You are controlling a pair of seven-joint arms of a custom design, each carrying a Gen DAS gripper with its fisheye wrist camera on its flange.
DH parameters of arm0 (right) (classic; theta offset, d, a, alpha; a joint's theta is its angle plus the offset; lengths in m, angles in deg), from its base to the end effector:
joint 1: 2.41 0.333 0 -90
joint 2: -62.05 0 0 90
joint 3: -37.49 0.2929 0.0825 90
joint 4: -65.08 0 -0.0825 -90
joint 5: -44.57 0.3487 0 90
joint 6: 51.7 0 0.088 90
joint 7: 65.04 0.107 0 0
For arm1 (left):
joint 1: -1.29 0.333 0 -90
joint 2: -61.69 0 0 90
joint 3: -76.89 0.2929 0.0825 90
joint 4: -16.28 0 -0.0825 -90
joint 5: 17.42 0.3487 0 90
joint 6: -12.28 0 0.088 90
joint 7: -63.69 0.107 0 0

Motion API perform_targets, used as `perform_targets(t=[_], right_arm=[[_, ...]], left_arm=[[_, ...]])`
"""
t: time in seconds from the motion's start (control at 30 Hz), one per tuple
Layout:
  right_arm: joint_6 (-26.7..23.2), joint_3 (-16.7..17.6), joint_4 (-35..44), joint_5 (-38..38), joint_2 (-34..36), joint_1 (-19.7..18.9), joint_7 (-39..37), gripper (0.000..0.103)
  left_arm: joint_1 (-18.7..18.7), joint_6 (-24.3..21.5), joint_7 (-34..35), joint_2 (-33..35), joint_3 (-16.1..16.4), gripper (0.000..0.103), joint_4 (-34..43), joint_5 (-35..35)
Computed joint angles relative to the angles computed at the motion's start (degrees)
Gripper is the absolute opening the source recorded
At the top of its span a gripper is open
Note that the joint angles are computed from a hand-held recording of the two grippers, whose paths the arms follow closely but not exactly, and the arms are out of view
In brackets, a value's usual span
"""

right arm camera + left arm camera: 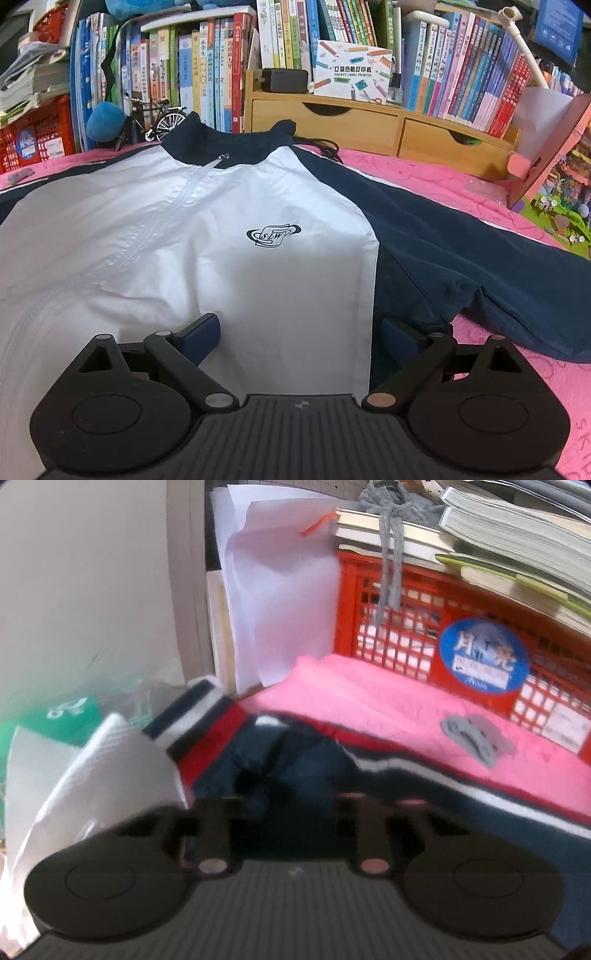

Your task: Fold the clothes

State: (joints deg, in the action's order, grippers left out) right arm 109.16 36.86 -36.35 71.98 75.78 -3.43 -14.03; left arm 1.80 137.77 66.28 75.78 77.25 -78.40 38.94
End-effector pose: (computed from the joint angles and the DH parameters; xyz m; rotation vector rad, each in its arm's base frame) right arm 0.6352 -0.0398 0.5078 -1.9233 1.4713 -0.7358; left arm 0.6277 0.0392 0.5010 -2.1721 0.5717 -0.2883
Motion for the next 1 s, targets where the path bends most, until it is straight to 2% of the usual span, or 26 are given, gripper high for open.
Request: perform_targets(t=[0.17,0.3,0.4,0.47,0.53,0.6,0.63,0.7,0.77,0.87,1.0], right_arm=[[-0.15,-0.37,0.21,-1.2,0.11,0.35,1.05,0.095],[-0.07,-0.53,0.49,-2.2,0.38,0.57,2.08,0.096],[0.2,-0.24,0.54,-1.82,0.55,0.34,1.95,0.098],[0.37,-0.04,0.55,-1.4,0.65,0.19,1.74,0.098],[0.54,0.12,0.57,-0.97,0.75,0.07,1.52,0.099],[0.7,0.27,0.59,-0.52,0.85,-0.04,1.28,0.099],[0.78,0.34,0.61,-0.29,0.9,-0.09,1.16,0.099],[0.95,0.48,0.63,0.17,1.01,-0.19,0.92,0.099],[1.09,0.6,0.65,0.61,1.1,-0.27,0.68,0.099],[1.18,0.7,0.59,1.13,1.1,-0.35,0.43,0.099],[1.3,0.83,0.51,1.83,1.11,-0.46,0.09,0.099]], left_arm=[[-0.12,-1.38,-0.9,1.21,1.45,0.0,2.99,4.96],[0.64,2.22,0.4,-1.23,0.5,0.004,1.15,3.73],[-2.3,-2.37,4.93,-0.3,-1.0,0.014,0.31,7.43],[-4.4,-6.0,8.31,1.11,-1.85,0.032,1.05,8.63],[-6.51,-9.83,10.04,2.59,-2.13,0.033,2.48,9.66],[-7.84,-13.19,9.22,3.79,-1.62,0.041,4.37,10.62],[-8.06,-15.47,9.89,4.85,-1.37,0.047,6.18,9.69],[-7.68,-18.68,10.2,6.32,-0.71,0.047,8.74,6.69],[-6.21,-18.57,9.66,6.45,-0.39,0.048,9.4,2.5],[-4.88,-15.1,6.87,4.51,-0.05,0.05,6.93,1.16],[-4.27,-15.45,5.94,5.73,0.19,0.055,8.97,-0.27]])
